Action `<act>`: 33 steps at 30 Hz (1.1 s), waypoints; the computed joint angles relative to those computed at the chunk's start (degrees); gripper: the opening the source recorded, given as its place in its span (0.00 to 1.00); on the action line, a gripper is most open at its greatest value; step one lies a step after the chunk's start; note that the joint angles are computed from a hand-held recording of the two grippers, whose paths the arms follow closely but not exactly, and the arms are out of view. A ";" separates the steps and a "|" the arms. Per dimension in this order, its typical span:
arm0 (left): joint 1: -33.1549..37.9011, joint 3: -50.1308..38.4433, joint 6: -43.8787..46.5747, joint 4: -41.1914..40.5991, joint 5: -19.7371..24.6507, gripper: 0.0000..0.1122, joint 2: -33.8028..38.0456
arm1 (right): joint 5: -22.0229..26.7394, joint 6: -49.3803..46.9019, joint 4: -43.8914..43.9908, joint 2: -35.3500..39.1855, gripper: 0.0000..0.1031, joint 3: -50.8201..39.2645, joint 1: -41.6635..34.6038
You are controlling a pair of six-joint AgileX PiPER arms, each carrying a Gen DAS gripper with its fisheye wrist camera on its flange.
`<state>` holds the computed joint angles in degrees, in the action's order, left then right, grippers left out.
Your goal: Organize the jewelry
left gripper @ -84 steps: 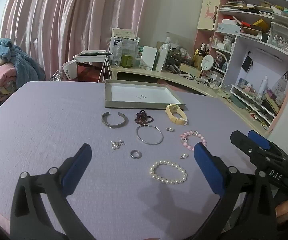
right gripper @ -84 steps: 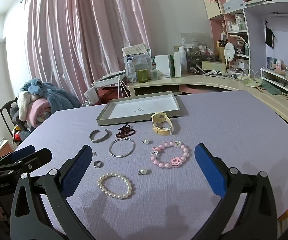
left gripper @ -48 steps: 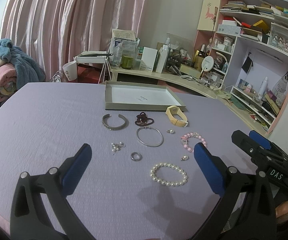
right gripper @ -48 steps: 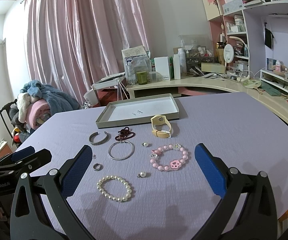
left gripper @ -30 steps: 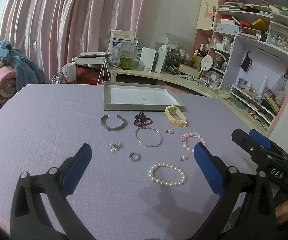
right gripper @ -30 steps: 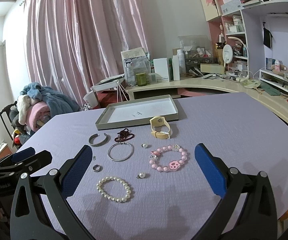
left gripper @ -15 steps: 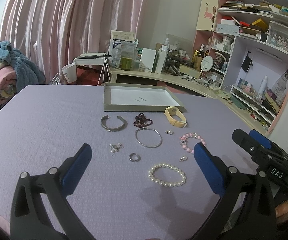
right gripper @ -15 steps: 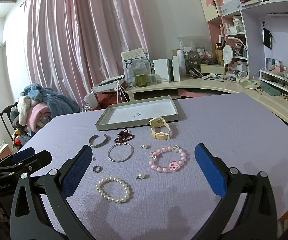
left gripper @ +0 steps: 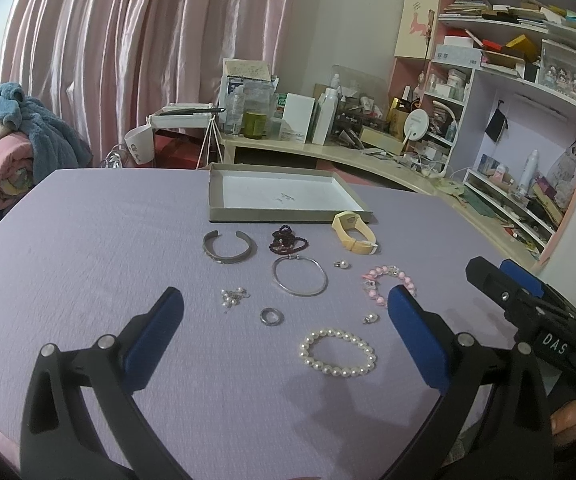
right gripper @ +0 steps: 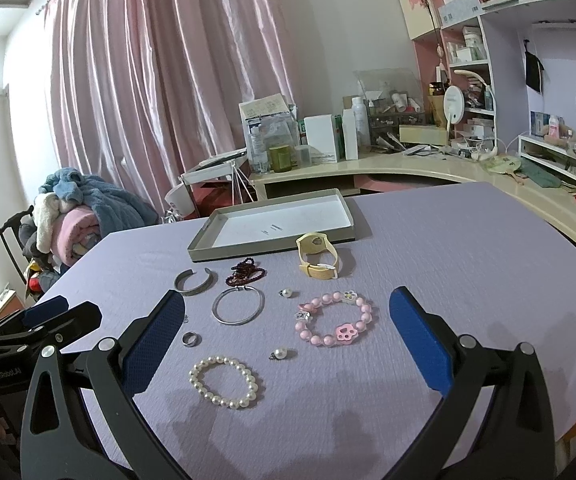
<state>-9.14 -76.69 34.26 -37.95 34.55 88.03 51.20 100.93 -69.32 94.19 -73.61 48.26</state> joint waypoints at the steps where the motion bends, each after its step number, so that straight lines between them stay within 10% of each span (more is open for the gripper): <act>1: 0.13 -0.04 0.28 -0.07 -0.34 0.90 0.68 | -0.55 -0.31 0.30 -0.02 0.99 0.06 -0.65; 9: -1.89 -6.51 -11.47 10.82 -0.44 0.90 7.65 | 0.12 -11.76 12.99 4.92 0.98 -6.61 -6.28; 17: -1.47 -11.71 -16.07 13.66 4.74 0.90 12.46 | -1.01 -23.81 27.18 11.18 0.63 -12.15 -14.57; 27: -4.04 -15.65 -16.82 17.27 8.71 0.90 15.87 | 3.83 -37.70 36.97 20.42 0.55 -22.77 -21.50; 31: -4.46 -16.69 -15.55 16.76 10.59 0.89 16.83 | 3.36 -40.26 36.64 20.78 0.13 -23.31 -20.98; 33: -4.78 -17.45 -14.68 16.37 11.86 0.85 17.51 | 2.48 -41.24 38.17 19.90 0.13 -22.44 -21.04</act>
<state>-13.91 -94.14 19.58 -21.59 46.41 105.54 53.68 59.70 -31.14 114.10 -96.05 27.23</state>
